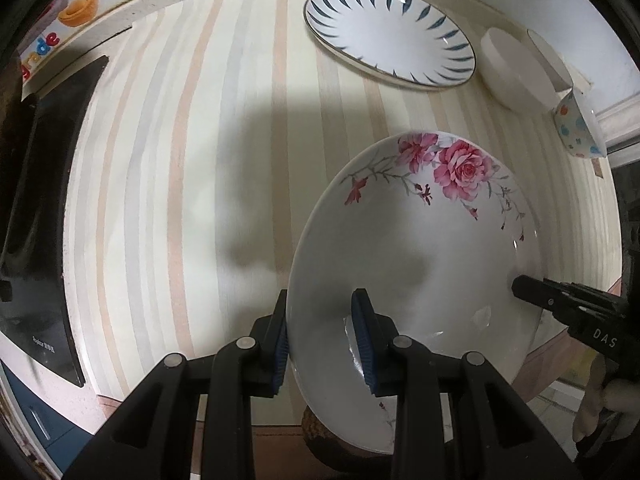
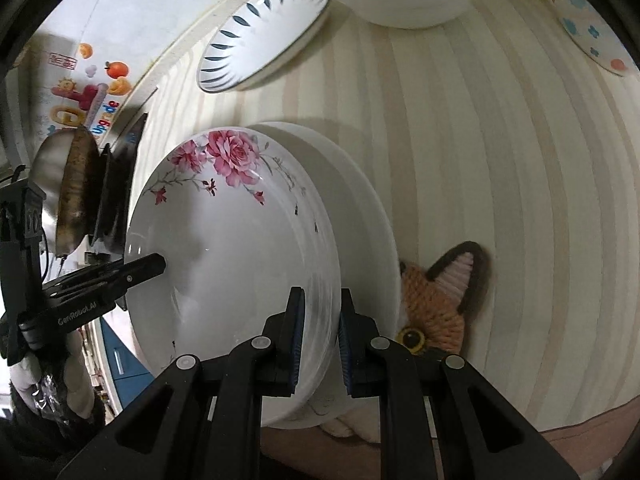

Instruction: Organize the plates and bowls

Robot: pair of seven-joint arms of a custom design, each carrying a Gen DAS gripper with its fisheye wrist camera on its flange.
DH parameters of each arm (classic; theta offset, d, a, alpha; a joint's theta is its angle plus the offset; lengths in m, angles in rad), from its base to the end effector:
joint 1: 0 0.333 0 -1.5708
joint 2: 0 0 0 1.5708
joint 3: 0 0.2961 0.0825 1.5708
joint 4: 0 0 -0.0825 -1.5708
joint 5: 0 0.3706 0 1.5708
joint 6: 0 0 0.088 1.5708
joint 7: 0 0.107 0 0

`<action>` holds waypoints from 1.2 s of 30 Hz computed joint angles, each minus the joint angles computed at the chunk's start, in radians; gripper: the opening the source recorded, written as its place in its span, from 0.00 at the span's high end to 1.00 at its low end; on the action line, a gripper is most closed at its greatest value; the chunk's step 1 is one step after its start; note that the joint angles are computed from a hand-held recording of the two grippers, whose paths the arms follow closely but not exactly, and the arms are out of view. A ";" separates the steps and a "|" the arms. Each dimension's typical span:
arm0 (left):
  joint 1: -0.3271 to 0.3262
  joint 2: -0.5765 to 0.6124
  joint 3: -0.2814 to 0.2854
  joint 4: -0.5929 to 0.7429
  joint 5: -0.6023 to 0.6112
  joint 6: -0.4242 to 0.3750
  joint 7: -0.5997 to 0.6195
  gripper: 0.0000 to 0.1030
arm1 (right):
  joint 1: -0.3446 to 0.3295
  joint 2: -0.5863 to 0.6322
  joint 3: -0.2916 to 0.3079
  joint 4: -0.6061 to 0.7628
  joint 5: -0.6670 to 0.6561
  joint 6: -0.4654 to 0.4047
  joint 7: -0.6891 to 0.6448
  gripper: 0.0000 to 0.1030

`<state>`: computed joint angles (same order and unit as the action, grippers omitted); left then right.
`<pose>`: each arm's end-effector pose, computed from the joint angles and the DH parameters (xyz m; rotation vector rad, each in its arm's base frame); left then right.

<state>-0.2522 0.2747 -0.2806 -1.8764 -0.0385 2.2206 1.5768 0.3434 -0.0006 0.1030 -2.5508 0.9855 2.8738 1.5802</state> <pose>0.5290 -0.3033 0.3671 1.5681 -2.6548 0.1881 0.4297 0.1534 0.2799 -1.3865 2.2892 0.2540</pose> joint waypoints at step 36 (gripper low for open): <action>-0.015 0.226 0.018 0.420 0.060 -0.109 -0.071 0.73 | -0.147 -0.030 -0.088 0.223 -0.427 -0.278 0.232 0.73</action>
<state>-0.2668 0.5009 -0.2628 -1.4563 0.0219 2.1115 1.5053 0.1966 -0.0309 0.0149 -2.3281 0.5585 2.5960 1.8124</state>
